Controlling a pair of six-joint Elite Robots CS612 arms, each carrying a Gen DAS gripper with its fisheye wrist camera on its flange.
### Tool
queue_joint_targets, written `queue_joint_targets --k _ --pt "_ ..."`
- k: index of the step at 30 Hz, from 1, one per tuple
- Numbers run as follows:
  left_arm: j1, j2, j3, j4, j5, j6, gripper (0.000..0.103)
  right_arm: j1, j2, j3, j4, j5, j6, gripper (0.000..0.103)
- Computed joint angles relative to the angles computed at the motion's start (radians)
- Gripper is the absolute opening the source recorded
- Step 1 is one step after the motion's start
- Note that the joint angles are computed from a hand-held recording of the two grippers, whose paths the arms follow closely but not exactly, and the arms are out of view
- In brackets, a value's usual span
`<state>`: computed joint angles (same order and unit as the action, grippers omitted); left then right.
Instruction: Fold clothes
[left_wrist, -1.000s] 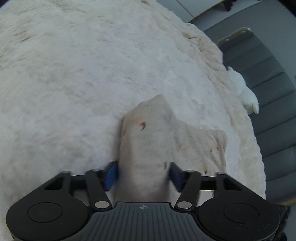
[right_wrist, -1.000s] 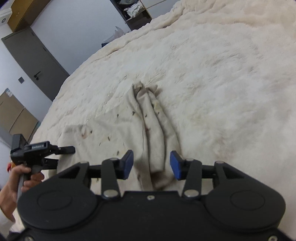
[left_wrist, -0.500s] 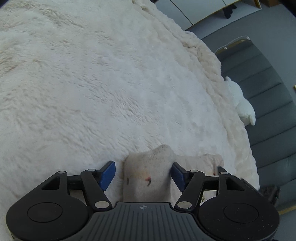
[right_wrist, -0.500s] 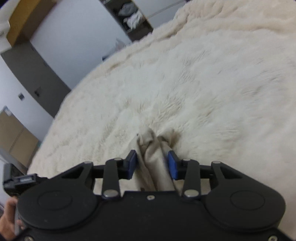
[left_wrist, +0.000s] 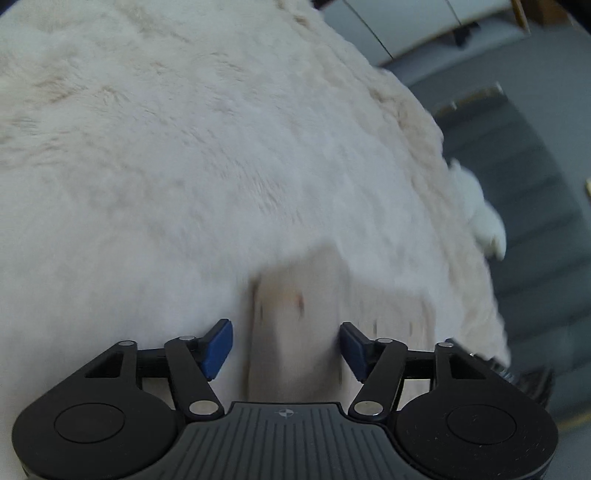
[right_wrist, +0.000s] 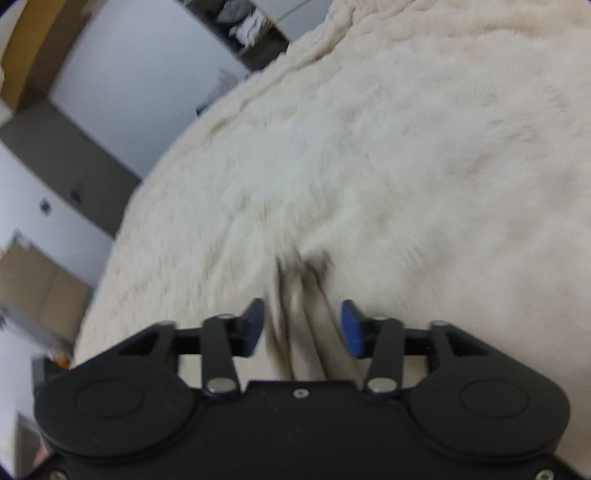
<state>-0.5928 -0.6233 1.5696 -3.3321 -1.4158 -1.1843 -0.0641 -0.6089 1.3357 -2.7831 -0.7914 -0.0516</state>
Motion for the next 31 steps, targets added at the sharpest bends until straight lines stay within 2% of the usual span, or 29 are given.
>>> queue_joint_targets --k 2,3,6,7,8,11,12,14,18,21,24,31 --pt "-0.029 -0.027 0.032 0.034 0.01 0.064 0.073 -0.01 -0.051 0.071 0.032 -0.028 -0.074 0.05" --pt "-0.036 -0.03 0.036 0.041 0.013 0.074 0.074 -0.011 -0.069 0.099 0.038 -0.044 -0.095 0.047" --pt "-0.058 -0.028 0.015 0.111 0.031 0.098 0.074 -0.005 -0.133 0.214 -0.027 -0.173 -0.116 0.038" --pt "-0.06 -0.025 0.002 0.128 0.028 0.106 0.074 -0.003 -0.155 0.253 -0.057 -0.213 -0.116 0.038" --pt "-0.061 -0.021 -0.012 0.145 0.026 0.115 0.074 -0.004 -0.171 0.283 -0.08 -0.223 -0.119 0.039" --pt "-0.056 -0.016 -0.059 0.234 0.035 0.173 0.074 -0.008 -0.215 0.367 -0.149 -0.25 -0.125 0.05" --pt "-0.053 -0.015 -0.077 0.28 0.045 0.187 0.075 -0.011 -0.221 0.379 -0.154 -0.247 -0.124 0.05" --pt "-0.052 -0.017 -0.079 0.306 0.058 0.192 0.077 -0.021 -0.229 0.4 -0.153 -0.223 -0.146 0.05" --pt "-0.045 -0.015 -0.08 0.318 0.047 0.203 0.08 -0.015 -0.227 0.394 -0.133 -0.241 -0.238 0.051" --pt "-0.042 -0.01 -0.078 0.314 0.041 0.206 0.081 -0.007 -0.237 0.395 -0.063 -0.293 -0.333 0.053" --pt "-0.04 -0.005 -0.071 0.291 0.037 0.194 0.082 0.01 -0.245 0.409 -0.071 -0.382 -0.4 0.055" --pt "-0.055 -0.004 -0.076 0.329 0.079 0.217 0.083 0.026 -0.248 0.405 -0.077 -0.425 -0.393 0.056"
